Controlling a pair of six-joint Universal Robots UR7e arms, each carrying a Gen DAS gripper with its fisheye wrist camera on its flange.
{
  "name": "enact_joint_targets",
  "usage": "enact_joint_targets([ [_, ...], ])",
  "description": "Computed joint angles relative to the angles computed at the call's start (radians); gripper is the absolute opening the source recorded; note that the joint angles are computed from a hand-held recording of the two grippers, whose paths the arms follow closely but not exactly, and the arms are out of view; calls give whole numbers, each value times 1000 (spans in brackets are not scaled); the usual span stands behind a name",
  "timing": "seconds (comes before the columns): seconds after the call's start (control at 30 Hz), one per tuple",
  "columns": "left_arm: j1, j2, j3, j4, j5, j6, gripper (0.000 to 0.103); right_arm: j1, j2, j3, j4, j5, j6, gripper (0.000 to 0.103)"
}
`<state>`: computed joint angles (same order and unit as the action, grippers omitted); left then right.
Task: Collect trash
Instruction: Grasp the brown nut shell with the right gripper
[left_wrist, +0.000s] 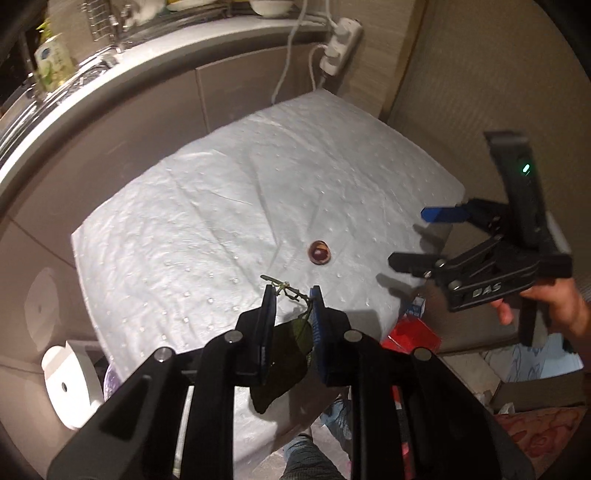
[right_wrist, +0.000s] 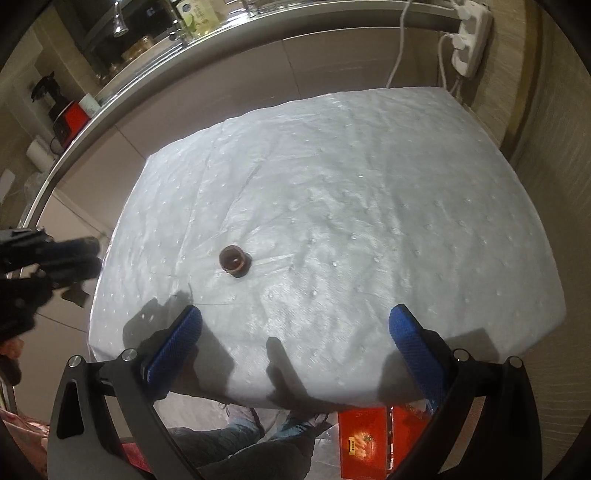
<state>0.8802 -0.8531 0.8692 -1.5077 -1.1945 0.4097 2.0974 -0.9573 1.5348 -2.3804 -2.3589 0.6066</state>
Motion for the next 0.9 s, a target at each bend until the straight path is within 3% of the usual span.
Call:
enact_joint_targets([
  [0.23, -3, -45, -61, -32, 68, -108, 19, -28, 126, -119, -43, 33, -222, 99],
  [0.3, 1, -55, -59, -36, 92, -141, 19, -34, 152, -144, -40, 24, -271, 90],
  [0.4, 9, -83, -36, -40, 119, -188, 19, -46, 174, -164, -29, 30, -291, 81],
  [0.53, 15, -103, -23, -35, 135, -235, 19, -45, 191, -166, -54, 0, -326, 78],
  [0.67, 17, -110, -27, -32, 131, -257, 19, -37, 206, -180, -42, -51, -335, 60],
  [0.8, 16, -114, -22, -34, 128, -261, 19, -34, 198, -174, -31, -79, -317, 28],
  [0.9, 16, -116, -20, -34, 126, -263, 19, -39, 174, -153, -43, -50, -304, 21],
])
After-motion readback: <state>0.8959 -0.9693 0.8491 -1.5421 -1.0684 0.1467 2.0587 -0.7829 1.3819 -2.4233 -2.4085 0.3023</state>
